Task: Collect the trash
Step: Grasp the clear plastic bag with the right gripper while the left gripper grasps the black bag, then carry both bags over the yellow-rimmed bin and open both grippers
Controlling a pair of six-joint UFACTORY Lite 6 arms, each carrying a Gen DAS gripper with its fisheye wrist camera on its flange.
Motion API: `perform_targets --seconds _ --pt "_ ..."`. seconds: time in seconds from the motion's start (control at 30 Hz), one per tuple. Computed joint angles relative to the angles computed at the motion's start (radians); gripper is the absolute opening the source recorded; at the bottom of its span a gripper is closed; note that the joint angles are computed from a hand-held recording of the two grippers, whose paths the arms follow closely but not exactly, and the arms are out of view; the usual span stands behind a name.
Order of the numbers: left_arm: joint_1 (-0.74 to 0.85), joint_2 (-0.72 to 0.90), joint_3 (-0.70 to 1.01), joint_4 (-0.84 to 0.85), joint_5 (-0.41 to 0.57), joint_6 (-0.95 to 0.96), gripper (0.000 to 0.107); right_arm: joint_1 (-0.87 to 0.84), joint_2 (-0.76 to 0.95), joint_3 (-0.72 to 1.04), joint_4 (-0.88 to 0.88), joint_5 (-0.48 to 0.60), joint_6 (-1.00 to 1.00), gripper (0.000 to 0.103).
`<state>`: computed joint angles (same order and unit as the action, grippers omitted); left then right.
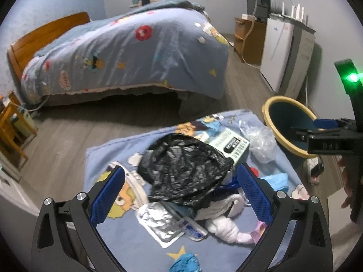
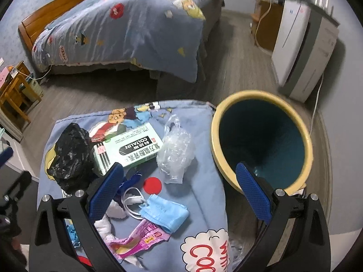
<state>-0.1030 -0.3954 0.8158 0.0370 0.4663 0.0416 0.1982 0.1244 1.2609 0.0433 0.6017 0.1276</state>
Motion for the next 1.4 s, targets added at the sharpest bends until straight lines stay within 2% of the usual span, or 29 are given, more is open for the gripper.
perform_targets --seconds 0.13,0.3,0.37,0.43,0.47,0.6,0.63,0.67,0.7,0.73,0.83,1.07,1.2,1.4 --pt "-0.075 0.107 -0.006 0.056 -0.070 -0.046 0.096 -0.098 0.113 0.061 0.203 0.023 -0.141 0.097" --pt "-0.164 0.219 -0.010 0.242 -0.142 -0.202 0.093 -0.087 0.227 0.144 0.259 0.030 -0.218 0.096" --pt "-0.181 0.256 -0.002 0.296 -0.160 -0.246 0.085 -0.066 0.284 0.190 0.244 0.053 -0.219 0.080" --pt "-0.188 0.318 0.024 0.322 -0.158 -0.259 0.064 -0.054 0.333 0.224 0.234 0.072 -0.215 0.070" --pt "-0.189 0.333 0.026 0.349 -0.157 -0.281 0.061 -0.049 0.358 0.240 0.223 0.080 -0.205 0.064" --pt "-0.190 0.376 0.022 0.490 -0.153 -0.380 0.034 -0.062 0.415 0.270 0.285 0.100 -0.242 0.047" --pt "-0.190 0.371 0.017 0.510 -0.150 -0.387 0.027 -0.067 0.426 0.274 0.306 0.107 -0.254 0.037" --pt "-0.190 0.360 0.011 0.550 -0.147 -0.417 0.026 -0.071 0.438 0.276 0.330 0.116 -0.270 0.028" --pt "-0.180 0.343 0.006 0.549 -0.148 -0.409 0.023 -0.074 0.440 0.275 0.348 0.121 -0.283 0.024" --pt "-0.167 0.326 0.002 0.506 -0.148 -0.363 0.013 -0.075 0.436 0.270 0.358 0.126 -0.290 0.019" --pt "-0.113 0.289 0.014 0.369 -0.140 -0.230 0.006 -0.076 0.408 0.259 0.391 0.129 -0.321 0.010" --pt "0.003 0.227 0.066 0.113 -0.103 -0.007 0.003 -0.071 0.332 0.272 0.384 0.145 -0.328 0.007" --pt "0.054 0.182 0.133 -0.090 -0.066 0.151 0.003 -0.096 0.258 0.287 0.369 0.145 -0.353 0.007" --pt "-0.040 0.195 0.268 -0.112 -0.044 0.121 0.003 -0.224 0.229 0.339 0.360 0.160 -0.371 0.007"
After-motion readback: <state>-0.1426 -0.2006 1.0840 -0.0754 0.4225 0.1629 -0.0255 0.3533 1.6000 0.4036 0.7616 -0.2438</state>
